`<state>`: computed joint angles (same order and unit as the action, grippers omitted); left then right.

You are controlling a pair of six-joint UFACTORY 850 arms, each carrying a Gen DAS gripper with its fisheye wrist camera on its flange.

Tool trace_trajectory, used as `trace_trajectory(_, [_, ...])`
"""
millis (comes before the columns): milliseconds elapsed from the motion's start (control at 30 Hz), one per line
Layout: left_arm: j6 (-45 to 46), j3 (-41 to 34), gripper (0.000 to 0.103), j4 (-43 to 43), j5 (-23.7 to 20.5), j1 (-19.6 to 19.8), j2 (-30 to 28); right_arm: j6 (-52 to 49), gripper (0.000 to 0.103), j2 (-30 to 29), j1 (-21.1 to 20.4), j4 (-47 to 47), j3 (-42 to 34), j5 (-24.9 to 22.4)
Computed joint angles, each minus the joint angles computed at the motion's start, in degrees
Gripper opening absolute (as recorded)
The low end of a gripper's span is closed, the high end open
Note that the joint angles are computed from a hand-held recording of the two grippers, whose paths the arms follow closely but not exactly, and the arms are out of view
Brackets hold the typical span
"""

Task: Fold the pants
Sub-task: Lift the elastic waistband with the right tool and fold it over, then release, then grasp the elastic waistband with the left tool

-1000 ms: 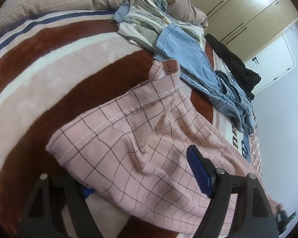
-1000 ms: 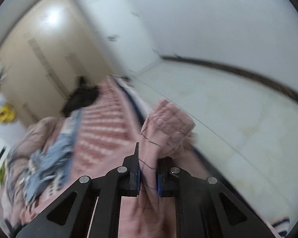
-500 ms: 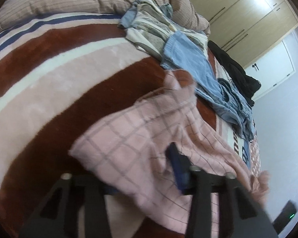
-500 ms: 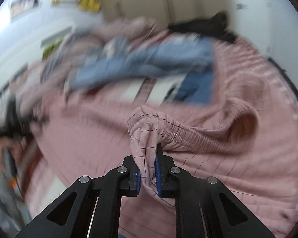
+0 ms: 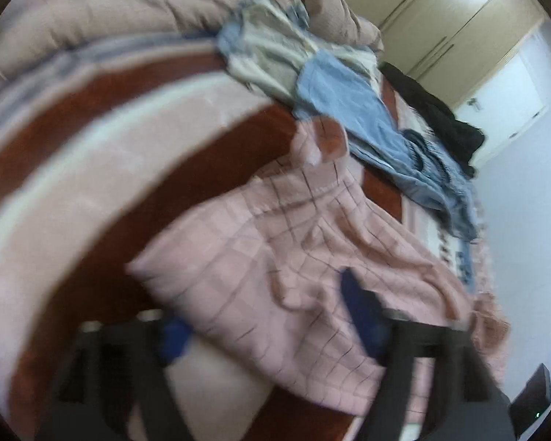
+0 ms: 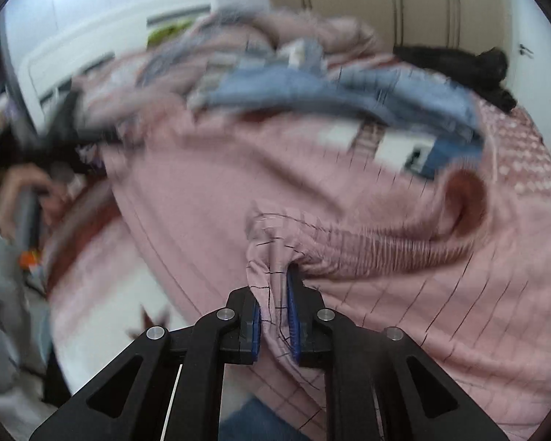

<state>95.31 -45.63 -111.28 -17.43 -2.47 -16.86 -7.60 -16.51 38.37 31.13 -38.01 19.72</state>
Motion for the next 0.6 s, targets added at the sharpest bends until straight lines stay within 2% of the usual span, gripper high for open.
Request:
trace_trajectory(67, [8.89,1.92,0.082,-7.22,3.38,-0.92,3.11,5.15,0.013,-0.53,0.0,-3.53,1.37,2.49])
trace_trajectory(100, [10.39,2.63,0.082,-7.79,4.02,-1.11,4.58,8.07,0.02,0.1,-0.33,-6.1,2.04,2.78])
trace_trajectory(133, [12.17,3.36,0.082,-8.8,4.62,-1.4,6.18,10.12,0.032,0.96,-0.73,-8.21,2.42,1.94])
trace_trajectory(200, [20.5,4.6,0.083,-14.72,6.82,-3.08,9.75,10.68,0.042,3.94,-0.57,-9.13,4.2,1.97])
trace_trajectory(233, [23.15,5.08,0.084,-16.0,6.96,-4.13,11.46,8.75,0.043,5.84,-0.16,-7.47,5.47,2.7])
trace_trajectory(267, [23.4,5.43,0.085,-14.87,6.04,-4.83,12.56,6.31,0.043,8.0,0.46,-4.79,6.63,2.93])
trace_trajectory(367, [16.75,5.52,0.085,-3.71,-0.2,-8.17,14.69,2.54,0.049,15.18,0.77,0.32,10.84,4.34])
trace_trajectory(467, [15.79,3.85,0.085,1.75,-4.61,-14.1,13.63,-7.9,0.05,20.87,1.27,12.58,13.68,5.64])
trace_trajectory(533, [17.43,1.71,0.085,3.23,-5.04,-19.49,10.95,-10.82,0.05,23.51,1.02,16.53,15.5,6.52])
trace_trajectory(600, [19.9,-0.66,0.085,2.97,-2.84,-24.23,7.94,-10.44,0.05,25.45,-0.16,17.71,17.27,6.42])
